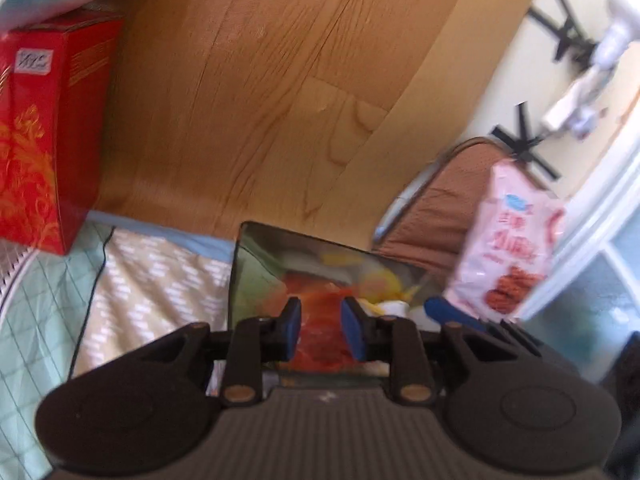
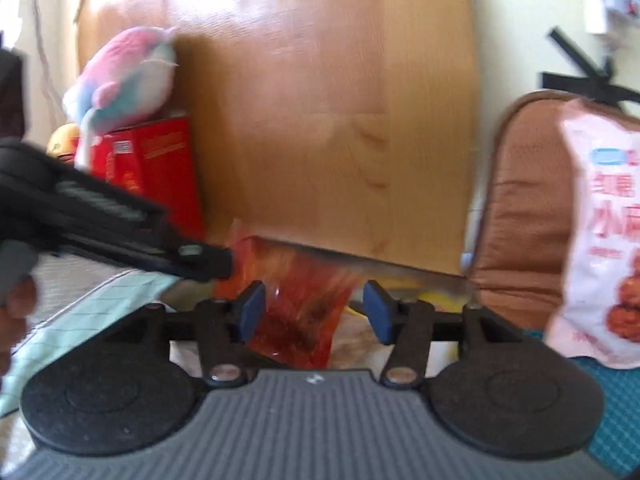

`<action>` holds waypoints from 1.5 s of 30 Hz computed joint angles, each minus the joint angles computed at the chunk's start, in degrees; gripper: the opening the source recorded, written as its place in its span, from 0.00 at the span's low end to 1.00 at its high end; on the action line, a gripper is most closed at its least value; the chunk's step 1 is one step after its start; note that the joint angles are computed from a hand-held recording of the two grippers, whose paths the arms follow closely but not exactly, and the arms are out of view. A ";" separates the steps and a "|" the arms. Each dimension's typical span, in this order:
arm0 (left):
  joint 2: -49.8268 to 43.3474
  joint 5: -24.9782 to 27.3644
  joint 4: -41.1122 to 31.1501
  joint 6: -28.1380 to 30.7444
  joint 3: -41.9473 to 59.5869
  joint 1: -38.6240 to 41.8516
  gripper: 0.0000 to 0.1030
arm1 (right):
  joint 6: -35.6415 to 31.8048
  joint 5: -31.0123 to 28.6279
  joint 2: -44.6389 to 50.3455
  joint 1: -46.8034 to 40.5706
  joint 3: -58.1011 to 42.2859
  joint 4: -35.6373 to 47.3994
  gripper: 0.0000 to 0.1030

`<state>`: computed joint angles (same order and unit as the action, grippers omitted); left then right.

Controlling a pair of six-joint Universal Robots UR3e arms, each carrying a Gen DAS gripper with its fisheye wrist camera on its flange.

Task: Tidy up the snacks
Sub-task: 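Carry the red packet into the tin and open the left tool, then move the left tool to the green cracker packet on the sheet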

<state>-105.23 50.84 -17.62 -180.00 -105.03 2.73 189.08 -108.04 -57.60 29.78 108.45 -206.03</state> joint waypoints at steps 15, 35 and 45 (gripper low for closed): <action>21.56 -9.83 -20.42 25.18 -27.98 13.15 0.30 | 9.87 -5.45 -5.40 10.82 27.73 -11.77 0.65; 12.43 -4.99 -7.86 13.42 -26.95 -2.31 0.20 | 12.90 -3.26 -4.42 16.58 25.42 -8.61 0.25; 43.90 -12.58 -37.78 34.65 -38.82 14.97 0.19 | 12.39 -12.83 -0.87 27.58 17.06 -7.10 0.24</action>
<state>-61.33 38.26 -55.41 -145.36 -143.85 17.69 201.46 -120.88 -58.46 57.36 125.51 -213.14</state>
